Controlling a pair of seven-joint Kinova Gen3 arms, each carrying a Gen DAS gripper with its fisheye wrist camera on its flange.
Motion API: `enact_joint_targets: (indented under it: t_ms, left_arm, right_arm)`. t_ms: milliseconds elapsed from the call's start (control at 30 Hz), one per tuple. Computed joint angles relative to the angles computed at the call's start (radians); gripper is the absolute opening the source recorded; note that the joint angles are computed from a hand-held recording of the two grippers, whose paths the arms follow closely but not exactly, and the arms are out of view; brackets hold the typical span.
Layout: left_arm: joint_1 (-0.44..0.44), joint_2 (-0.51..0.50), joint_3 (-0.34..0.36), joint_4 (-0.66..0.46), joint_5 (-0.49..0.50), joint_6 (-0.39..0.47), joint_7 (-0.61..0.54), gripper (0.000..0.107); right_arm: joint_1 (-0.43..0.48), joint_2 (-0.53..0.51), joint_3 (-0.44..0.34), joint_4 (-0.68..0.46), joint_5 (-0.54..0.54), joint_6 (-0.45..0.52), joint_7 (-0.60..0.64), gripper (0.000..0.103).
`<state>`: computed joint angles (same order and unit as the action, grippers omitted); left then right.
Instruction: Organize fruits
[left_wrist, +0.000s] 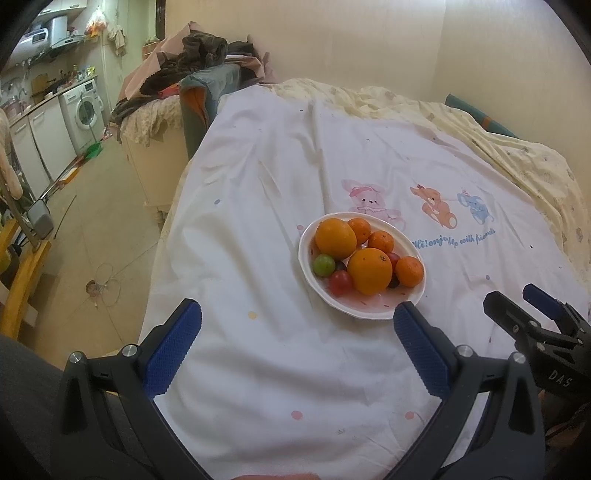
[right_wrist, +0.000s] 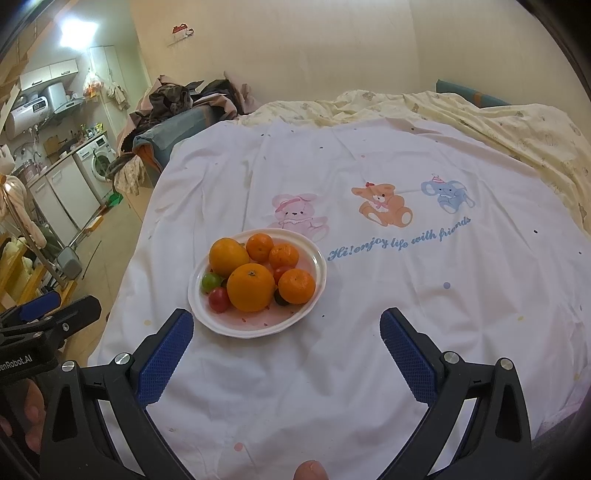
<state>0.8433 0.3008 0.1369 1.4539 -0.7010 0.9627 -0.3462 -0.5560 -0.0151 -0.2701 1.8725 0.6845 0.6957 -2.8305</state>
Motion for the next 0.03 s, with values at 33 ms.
enact_joint_targets:
  t_ms: [33]
  left_arm:
    - [-0.001,0.001,0.001,0.000,0.001,-0.001,-0.004,0.103]
  right_arm:
    - [-0.002,0.000,-0.002,-0.001,0.001,0.002,-0.004,0.103]
